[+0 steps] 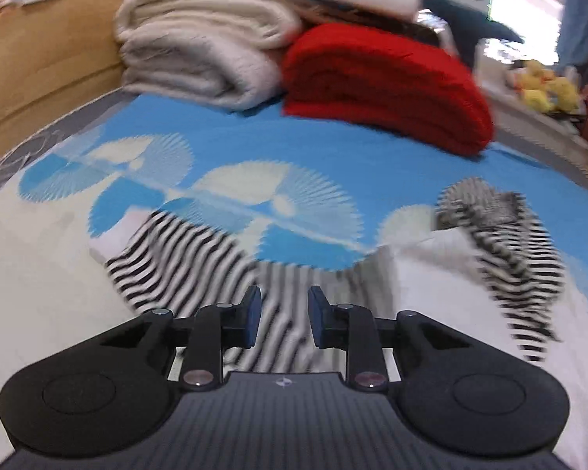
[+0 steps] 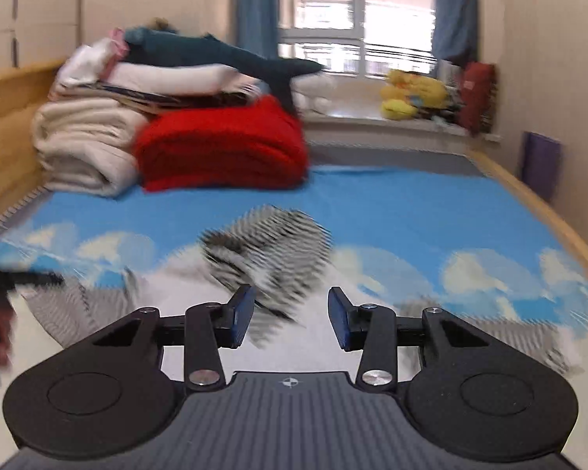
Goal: Fold small clothes
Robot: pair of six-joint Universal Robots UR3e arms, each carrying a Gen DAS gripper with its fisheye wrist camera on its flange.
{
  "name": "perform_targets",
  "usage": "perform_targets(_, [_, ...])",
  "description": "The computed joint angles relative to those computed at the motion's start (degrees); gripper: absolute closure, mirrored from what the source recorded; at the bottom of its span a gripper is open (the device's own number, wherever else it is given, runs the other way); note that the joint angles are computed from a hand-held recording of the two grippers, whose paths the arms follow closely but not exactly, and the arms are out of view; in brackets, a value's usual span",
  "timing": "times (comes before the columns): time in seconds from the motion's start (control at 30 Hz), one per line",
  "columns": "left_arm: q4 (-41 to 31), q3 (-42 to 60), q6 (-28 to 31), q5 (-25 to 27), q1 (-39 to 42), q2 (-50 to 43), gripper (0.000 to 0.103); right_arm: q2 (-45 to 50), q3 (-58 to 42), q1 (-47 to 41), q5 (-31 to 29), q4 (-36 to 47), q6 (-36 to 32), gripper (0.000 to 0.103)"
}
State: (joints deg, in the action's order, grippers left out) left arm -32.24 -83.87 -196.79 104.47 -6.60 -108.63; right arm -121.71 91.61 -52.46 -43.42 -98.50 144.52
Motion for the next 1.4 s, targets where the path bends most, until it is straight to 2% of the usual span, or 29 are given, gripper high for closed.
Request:
perform_targets(0.07, [2.9,-3.4,-0.6,0.1,1.9,0.2,0.074,6.0,3.0,9.0,-4.3,-15.2,8.6,0.059])
perform_targets(0.13, [5.0,-5.8,-0.6,1.1,3.8,-0.1,0.074,7.9,8.9,11.4,-4.5,-24.2,11.1,0.059])
perform_targets(0.17, [6.3,-6.8,-0.7,1.0,4.9,-0.4,0.073,9.0,10.7,12.8,-6.3,-25.8,11.2,0.059])
perform_targets(0.23, [5.2,-6.6,-1.7,0.0,7.9,-1.3,0.072,12.8,9.4,16.0,-12.2,-23.2,11.1,0.059])
perform_targets(0.33, [5.9,-6.9,-3.4,-3.2,12.6,-2.5,0.065,19.2,5.9,16.7,-12.3,-18.5,13.1,0.059])
perform_targets(0.37, [5.4,-6.5,-3.8,-3.0,13.4,-3.1,0.062,21.2,5.5,17.0,-12.5,-20.0,13.9,0.059])
perform_targets(0.47, [3.4,-5.7,-6.6,-5.9,17.3,-4.0,0.061,24.4,5.0,17.7,-16.2,-23.6,15.0,0.059])
perform_targets(0.57, [3.4,-4.5,-8.0,-6.7,19.7,-5.5,0.058,26.9,2.8,16.7,-17.6,-21.1,14.3,0.059])
perform_targets(0.8, [2.8,-1.5,-7.9,-8.5,22.4,-10.2,0.058,30.5,1.0,17.2,-22.9,-19.4,13.0,0.057])
perform_targets(0.83, [2.6,-1.1,-7.4,-8.3,22.3,-10.8,0.061,30.5,1.1,17.0,-23.2,-19.1,12.8,0.057])
perform_targets(0.87, [2.6,-0.4,-6.7,-7.2,21.9,-11.5,0.075,30.4,1.5,16.8,-23.3,-18.9,12.5,0.057])
perform_targets(0.9, [2.4,0.3,-5.7,-6.5,21.4,-11.8,0.102,30.2,1.9,16.7,-23.7,-19.2,12.3,0.057])
perform_targets(0.97, [1.2,2.4,-6.1,-3.1,19.3,-11.6,0.102,29.9,2.4,16.6,-24.4,-19.7,12.1,0.056])
perform_targets(1.07, [5.9,6.1,-3.6,8.8,11.7,-10.9,0.102,29.8,1.9,16.1,-24.9,-20.0,12.9,0.056])
perform_targets(1.13, [10.0,8.5,-0.1,10.6,6.7,-9.8,0.102,29.6,1.5,15.4,-24.8,-20.5,13.6,0.055])
perform_targets(1.23, [14.2,11.6,5.9,7.0,-2.5,-8.0,0.102,29.4,0.6,13.6,-23.8,-21.2,14.7,0.053])
perform_targets(1.3, [13.2,13.5,8.3,1.3,-8.5,-7.8,0.102,29.4,0.1,12.2,-23.6,-22.2,15.6,0.053])
perform_targets(1.33, [11.2,14.4,8.9,-3.3,-10.5,-7.8,0.102,29.6,0.0,11.6,-23.7,-22.8,16.3,0.053])
perform_targets(1.37, [7.0,16.2,9.3,-10.1,-12.2,-8.2,0.101,29.9,-0.3,10.8,-24.1,-23.3,17.2,0.053])
perform_targets(1.4, [1.6,18.7,9.9,-17.2,-13.3,-9.1,0.091,30.2,-0.3,10.2,-24.4,-23.9,18.1,0.053])
